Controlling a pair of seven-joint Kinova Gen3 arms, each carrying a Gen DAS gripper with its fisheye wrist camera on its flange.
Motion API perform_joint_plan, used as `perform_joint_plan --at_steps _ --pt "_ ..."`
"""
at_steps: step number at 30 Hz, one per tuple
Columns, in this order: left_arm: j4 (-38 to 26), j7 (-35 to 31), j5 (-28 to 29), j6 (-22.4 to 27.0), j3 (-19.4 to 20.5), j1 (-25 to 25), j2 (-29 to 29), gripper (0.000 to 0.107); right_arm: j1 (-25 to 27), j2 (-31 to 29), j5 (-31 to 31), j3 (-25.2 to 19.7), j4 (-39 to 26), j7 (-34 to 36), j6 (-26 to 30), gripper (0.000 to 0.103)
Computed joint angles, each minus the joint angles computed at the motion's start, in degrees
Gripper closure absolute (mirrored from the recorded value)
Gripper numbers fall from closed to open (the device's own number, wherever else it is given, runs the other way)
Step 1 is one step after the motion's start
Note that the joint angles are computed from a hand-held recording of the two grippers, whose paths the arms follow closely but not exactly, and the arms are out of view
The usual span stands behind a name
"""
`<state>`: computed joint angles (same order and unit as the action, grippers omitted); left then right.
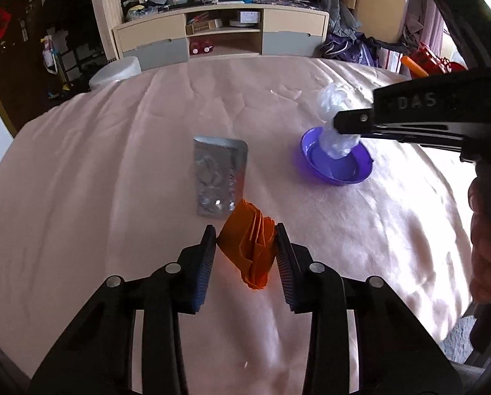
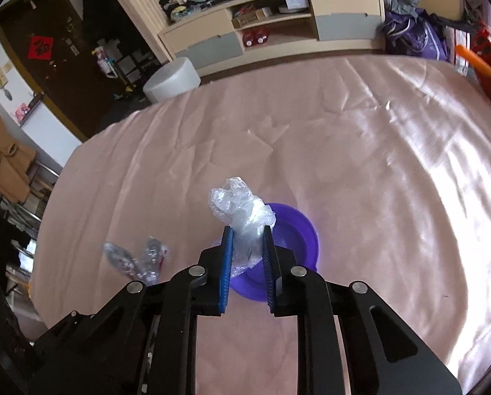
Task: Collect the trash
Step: 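Close the left tool on the orange paper while the right tool grips the tissue, then carry both items over the black bin and open both tools to drop them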
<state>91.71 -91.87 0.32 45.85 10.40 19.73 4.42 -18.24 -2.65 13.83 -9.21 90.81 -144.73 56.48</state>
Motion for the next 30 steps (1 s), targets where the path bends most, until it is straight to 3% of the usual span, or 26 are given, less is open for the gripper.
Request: perform_joint_plan --at_steps 13,19,26,30 --pt "-5.04 -0.45 1.19 11.92 0.77 -1.53 -12.05 0.073 -5.12 -7.21 11.58 -9.84 -7.86 -5.37 18.36 0.084" --pt "-4.80 -1.58 4.07 16.59 1.04 -1.89 -18.50 0.073 -4.90 -12.39 11.98 -16.22 -7.54 -7.62 22.99 0.084" --pt "1.97 -0.79 8.99 18.50 0.53 -2.59 -26.16 0.073 -1.05 -17.65 10.49 -26.71 -3.53 -12.61 27.09 0.084" --pt "8.70 0.74 9.56 17.59 1.40 -3.57 -30.46 0.073 1.12 -21.20 5.82 -30.43 2.35 -17.61 24.88 0.084"
